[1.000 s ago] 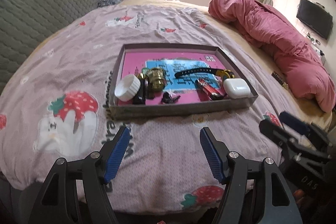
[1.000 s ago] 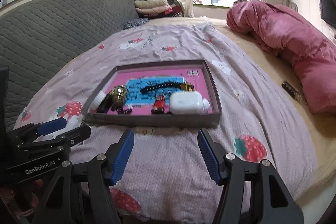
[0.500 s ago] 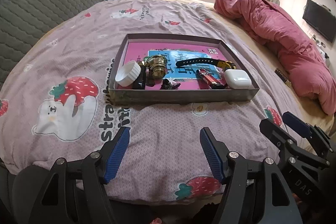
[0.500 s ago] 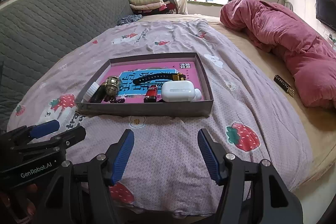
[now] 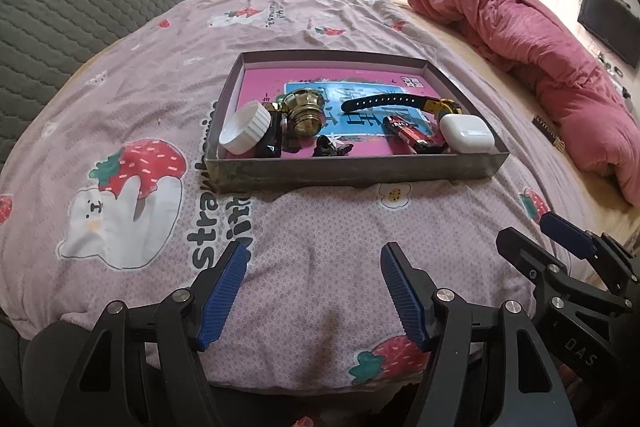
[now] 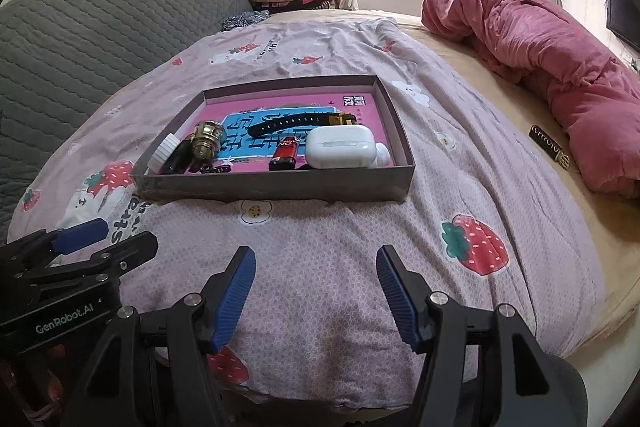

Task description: Organize rigid objects

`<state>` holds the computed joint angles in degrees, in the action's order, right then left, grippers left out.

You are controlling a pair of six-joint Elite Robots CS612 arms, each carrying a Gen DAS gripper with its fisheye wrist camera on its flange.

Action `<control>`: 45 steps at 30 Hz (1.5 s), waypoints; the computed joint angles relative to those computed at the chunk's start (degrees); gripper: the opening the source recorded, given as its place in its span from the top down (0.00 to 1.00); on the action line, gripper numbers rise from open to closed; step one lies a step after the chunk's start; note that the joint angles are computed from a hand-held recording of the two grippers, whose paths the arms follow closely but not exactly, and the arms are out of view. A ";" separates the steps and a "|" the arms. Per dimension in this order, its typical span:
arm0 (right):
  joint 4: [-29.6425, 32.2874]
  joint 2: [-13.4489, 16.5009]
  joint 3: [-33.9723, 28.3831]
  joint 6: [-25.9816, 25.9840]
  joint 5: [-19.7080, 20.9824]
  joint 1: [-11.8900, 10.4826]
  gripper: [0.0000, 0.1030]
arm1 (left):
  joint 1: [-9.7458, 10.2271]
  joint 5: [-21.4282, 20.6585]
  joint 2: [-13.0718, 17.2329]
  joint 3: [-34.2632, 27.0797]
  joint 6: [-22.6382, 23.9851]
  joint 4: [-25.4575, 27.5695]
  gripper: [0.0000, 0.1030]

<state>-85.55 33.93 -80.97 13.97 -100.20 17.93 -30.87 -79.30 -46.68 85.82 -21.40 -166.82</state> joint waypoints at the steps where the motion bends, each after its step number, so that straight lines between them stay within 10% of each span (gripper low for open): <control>1: 0.09 0.03 -0.07 0.20 0.23 -0.06 0.39 | 0.00 0.02 0.01 -0.01 0.04 0.00 0.31; 45: 0.50 -0.04 -0.14 0.55 0.21 -0.07 0.39 | -0.14 1.74 -0.01 -0.24 0.63 1.41 0.31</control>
